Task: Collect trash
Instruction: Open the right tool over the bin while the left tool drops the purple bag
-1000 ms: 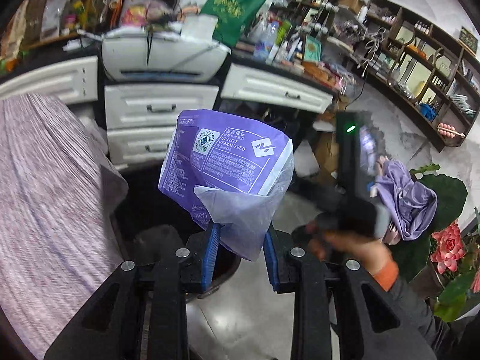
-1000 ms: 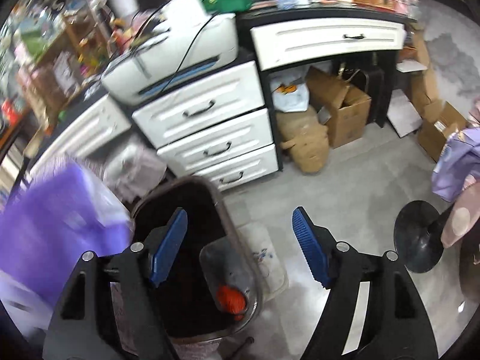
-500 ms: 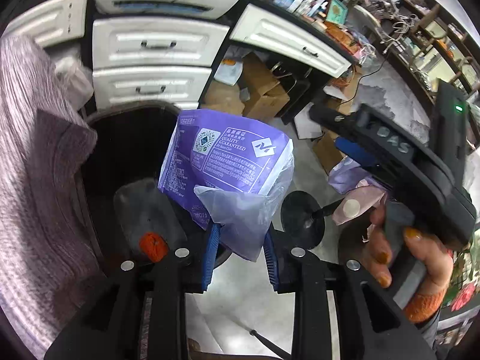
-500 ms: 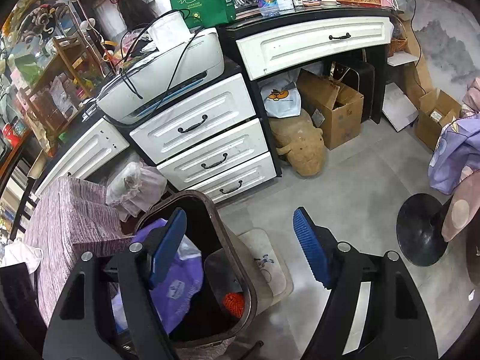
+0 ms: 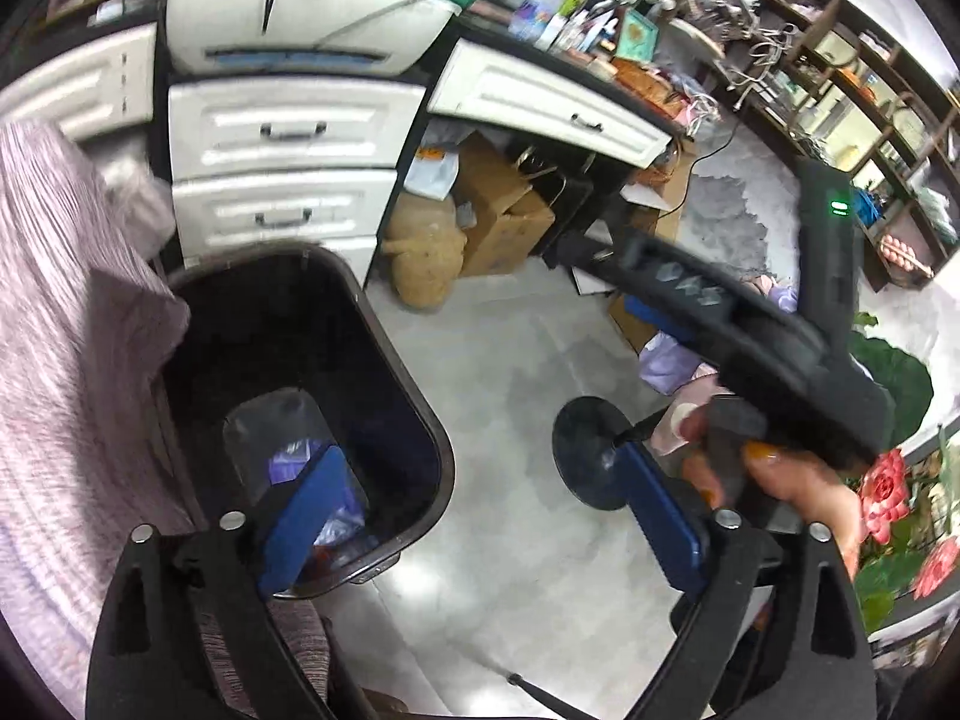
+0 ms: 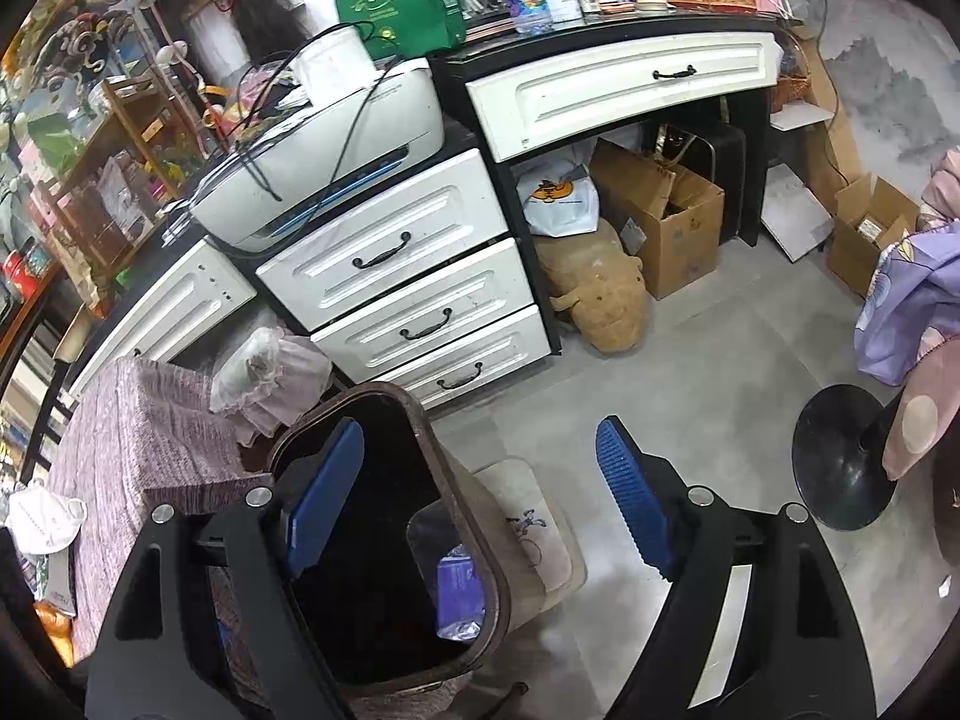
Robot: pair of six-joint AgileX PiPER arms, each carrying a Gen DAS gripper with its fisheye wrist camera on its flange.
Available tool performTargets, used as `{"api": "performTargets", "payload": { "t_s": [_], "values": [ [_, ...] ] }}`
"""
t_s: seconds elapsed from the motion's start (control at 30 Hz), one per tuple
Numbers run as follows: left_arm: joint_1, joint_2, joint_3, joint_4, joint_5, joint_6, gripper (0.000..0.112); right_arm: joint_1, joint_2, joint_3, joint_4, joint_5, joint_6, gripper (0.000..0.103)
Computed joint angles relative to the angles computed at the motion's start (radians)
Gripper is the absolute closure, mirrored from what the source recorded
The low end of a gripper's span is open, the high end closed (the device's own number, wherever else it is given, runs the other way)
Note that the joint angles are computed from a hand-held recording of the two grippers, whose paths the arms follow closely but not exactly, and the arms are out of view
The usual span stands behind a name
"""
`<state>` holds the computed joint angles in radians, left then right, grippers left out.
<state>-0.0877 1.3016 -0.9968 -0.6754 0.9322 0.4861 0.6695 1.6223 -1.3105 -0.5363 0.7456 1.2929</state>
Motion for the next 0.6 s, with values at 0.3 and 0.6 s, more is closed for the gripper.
{"api": "performTargets", "payload": {
  "t_s": [0.3, 0.6],
  "values": [
    [0.132, -0.17, 0.019, 0.049, 0.05, 0.044, 0.016, 0.077, 0.019, -0.06, -0.011, 0.008, -0.032, 0.022],
    [0.488, -0.379, 0.044, 0.036, 0.122, 0.3, 0.015, 0.196, 0.074, -0.194, 0.077, 0.008, -0.17, 0.021]
  ]
}}
